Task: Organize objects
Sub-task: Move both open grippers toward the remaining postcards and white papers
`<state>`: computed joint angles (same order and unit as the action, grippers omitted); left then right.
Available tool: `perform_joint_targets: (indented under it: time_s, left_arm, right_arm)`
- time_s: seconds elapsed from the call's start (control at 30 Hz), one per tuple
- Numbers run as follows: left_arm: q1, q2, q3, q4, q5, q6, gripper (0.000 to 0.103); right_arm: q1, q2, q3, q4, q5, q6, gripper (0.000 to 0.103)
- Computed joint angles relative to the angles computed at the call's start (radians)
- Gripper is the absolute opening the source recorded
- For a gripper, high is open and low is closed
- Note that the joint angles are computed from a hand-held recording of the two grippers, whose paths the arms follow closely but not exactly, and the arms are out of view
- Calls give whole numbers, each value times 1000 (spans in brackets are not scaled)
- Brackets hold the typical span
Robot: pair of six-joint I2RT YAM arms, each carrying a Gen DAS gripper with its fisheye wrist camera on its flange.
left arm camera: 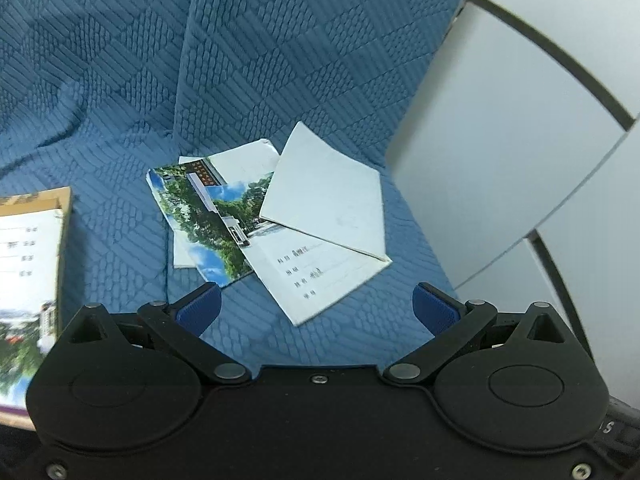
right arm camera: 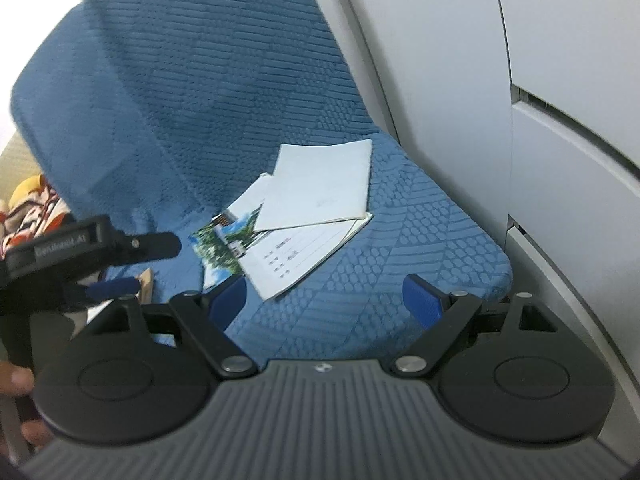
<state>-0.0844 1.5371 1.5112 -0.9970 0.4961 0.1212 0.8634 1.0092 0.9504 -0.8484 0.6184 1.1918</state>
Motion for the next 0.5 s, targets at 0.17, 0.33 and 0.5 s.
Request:
perform_joint_targets:
  time_s: [0.17,0.33,0.5]
  left_arm:
    - [-28,120,30,88,-16,-10,98]
    - [-54,244,89,153,-25,-50,93]
    - [-82,361,153,198,-20,-73,91]
  right_arm:
    - [-180,13,-71,150,-117,-109,81]
    - [-321,87,-107,301,-225,-206,72]
    - [-380,220,-77,401,-267,-255,71]
